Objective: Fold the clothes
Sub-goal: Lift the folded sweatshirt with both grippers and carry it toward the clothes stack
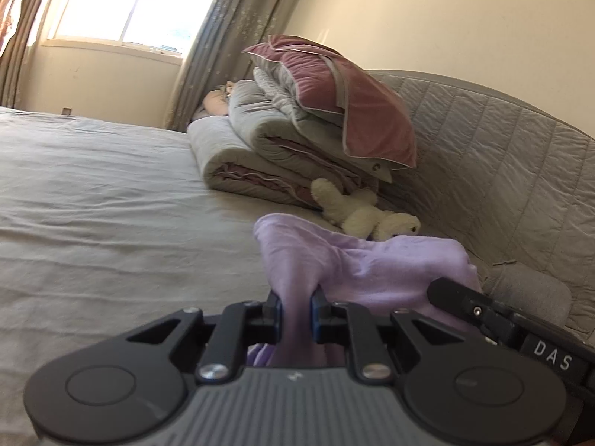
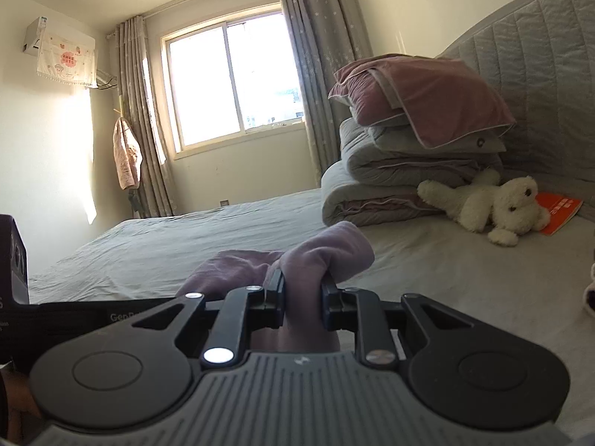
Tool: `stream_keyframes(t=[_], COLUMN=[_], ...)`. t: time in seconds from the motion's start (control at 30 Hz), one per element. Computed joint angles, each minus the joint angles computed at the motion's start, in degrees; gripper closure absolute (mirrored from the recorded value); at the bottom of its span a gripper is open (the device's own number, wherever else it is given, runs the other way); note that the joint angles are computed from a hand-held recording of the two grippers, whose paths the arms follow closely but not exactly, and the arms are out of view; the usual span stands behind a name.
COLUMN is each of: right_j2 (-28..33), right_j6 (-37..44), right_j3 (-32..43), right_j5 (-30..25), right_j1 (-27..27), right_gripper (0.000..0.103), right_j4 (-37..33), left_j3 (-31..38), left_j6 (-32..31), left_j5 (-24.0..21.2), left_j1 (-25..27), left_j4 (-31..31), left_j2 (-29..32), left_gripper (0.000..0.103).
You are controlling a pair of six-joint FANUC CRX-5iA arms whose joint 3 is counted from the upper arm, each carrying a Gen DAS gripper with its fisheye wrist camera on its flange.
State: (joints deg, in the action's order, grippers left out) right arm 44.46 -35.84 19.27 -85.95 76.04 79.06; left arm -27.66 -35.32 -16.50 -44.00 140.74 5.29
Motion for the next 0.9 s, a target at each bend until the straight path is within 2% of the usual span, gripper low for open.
stream_keyframes(t=[0.17, 0.53, 0.73, 0.9], right_j2=[-4.7, -10.5, -14.0, -16.6], right_j6=[-1.5, 1.0, -2.6, -7.7], right_j3=[-7.4, -15.8, -22.1, -27.3], right_j5=[-9.1, -31.9, -39.1, -42.6], right_j1=[1.9, 5.0, 5.9, 7.2], right_gripper=[0.081, 0.081, 0.081, 0.081], right_j4=[-1.7, -9.0, -13.6, -19.7], left_j3=[5.4, 23.0, 35.4, 47.6], left_j6=[4.9, 21.7, 30.8, 39.4], left_j5=[-3.1, -13.6, -19.4, -23.6], left_j1=[-3.0, -6.9, -7.6, -7.8], left_j4=[-7.2, -31.1, -43.3, -54.0], left_j2=[4.7, 17.2, 25.3, 33.3], left_gripper=[0.089, 0.089, 0.089, 0.088])
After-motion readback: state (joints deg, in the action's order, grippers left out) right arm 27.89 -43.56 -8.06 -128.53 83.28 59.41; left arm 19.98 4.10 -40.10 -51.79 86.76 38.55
